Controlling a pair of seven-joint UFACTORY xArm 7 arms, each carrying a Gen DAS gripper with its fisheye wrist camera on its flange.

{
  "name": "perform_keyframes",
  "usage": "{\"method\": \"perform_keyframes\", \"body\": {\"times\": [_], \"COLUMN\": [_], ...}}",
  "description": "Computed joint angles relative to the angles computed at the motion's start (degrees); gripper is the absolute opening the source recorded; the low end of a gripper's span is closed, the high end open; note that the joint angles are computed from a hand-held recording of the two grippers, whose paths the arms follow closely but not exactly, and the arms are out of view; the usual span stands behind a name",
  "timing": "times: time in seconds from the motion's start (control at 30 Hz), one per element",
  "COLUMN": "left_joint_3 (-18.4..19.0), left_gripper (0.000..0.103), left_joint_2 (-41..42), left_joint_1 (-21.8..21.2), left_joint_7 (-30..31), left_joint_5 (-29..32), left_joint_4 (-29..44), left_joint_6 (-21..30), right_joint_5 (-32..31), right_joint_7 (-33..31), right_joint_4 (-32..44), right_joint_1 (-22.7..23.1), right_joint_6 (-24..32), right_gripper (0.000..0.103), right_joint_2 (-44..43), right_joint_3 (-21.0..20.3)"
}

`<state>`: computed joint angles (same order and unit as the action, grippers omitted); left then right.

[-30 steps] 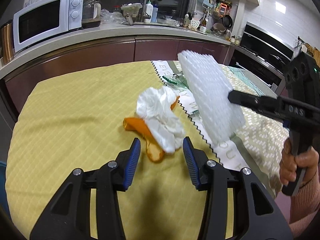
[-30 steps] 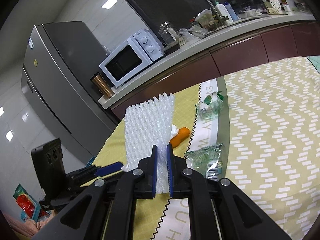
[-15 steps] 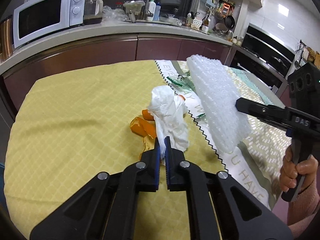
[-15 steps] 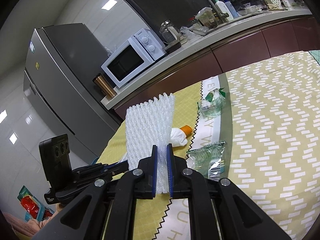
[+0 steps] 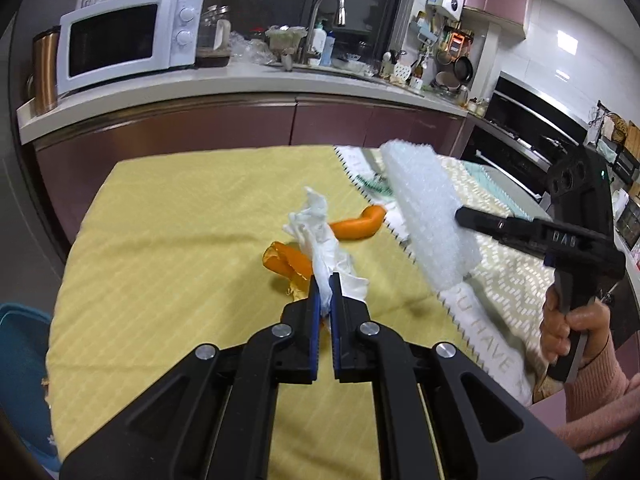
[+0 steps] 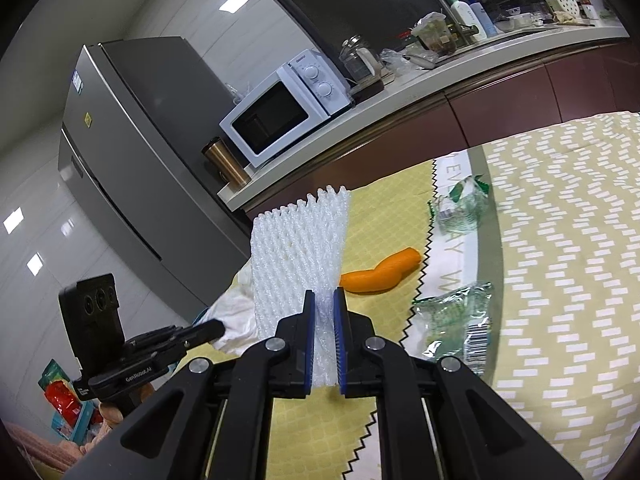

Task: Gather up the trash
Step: 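Lift the tissue with the left tool while the right tool lifts the foam mesh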

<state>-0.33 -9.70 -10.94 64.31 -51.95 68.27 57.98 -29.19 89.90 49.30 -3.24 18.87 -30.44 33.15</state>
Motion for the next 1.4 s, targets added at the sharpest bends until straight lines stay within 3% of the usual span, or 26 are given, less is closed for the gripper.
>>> {"method": "perform_keyframes", "body": {"times": [0.2, 0.3, 0.37, 0.4, 0.53, 0.83, 0.93, 1.07, 1.4], "left_joint_3": [0.80, 1.15, 1.06, 1.06, 0.55, -2.99, -3.80, -4.18, -2.29], "left_gripper": [0.006, 0.019, 0.037, 0.041, 0.045, 0.041, 0.021, 0.012, 0.010], "left_joint_2": [-0.62, -0.78, -1.00, -0.77, 1.29, 10.13, 12.06, 12.08, 10.39], "left_joint_1": [1.65, 1.96, 1.79, 1.61, 1.05, 1.49, 2.06, 3.15, 5.95], "left_joint_7": [0.85, 1.33, 1.89, 2.29, 2.35, -4.76, -6.57, -6.18, -4.64], "left_joint_5": [3.24, 3.60, 3.27, 2.90, 2.99, 7.64, 8.61, 6.61, -0.21], "left_joint_4": [-2.55, -3.08, -3.36, -2.95, -0.45, 8.42, 10.00, 10.07, 11.40], "left_joint_6": [-1.37, -2.66, -4.40, -4.90, -4.55, 0.10, 1.19, 1.59, 6.30], "right_joint_5": [-0.72, -1.53, -2.19, -2.60, -4.23, -6.35, -6.90, -7.49, -10.35], "right_joint_7": [0.03, 0.09, 0.55, 0.81, 1.80, 3.22, 3.49, 3.47, 3.84], "right_joint_4": [1.48, 2.42, 2.75, 3.04, 3.88, 4.14, 4.53, 5.09, 7.36], "right_joint_1": [0.18, 0.55, 0.77, 0.79, 1.38, 3.66, 4.21, 5.25, 7.33], "right_joint_6": [-0.49, -0.57, -0.91, -0.92, -1.06, -0.70, -0.47, -0.19, -0.12], "right_gripper": [0.008, 0.008, 0.008, 0.008, 0.008, 0.008, 0.008, 0.008, 0.008], "right_joint_2": [2.63, 4.06, 4.77, 5.22, 6.71, 7.78, 8.41, 9.27, 11.92], "right_joint_3": [0.39, 0.30, 0.15, 0.19, -0.09, -2.32, -2.65, -3.55, -4.94]}}
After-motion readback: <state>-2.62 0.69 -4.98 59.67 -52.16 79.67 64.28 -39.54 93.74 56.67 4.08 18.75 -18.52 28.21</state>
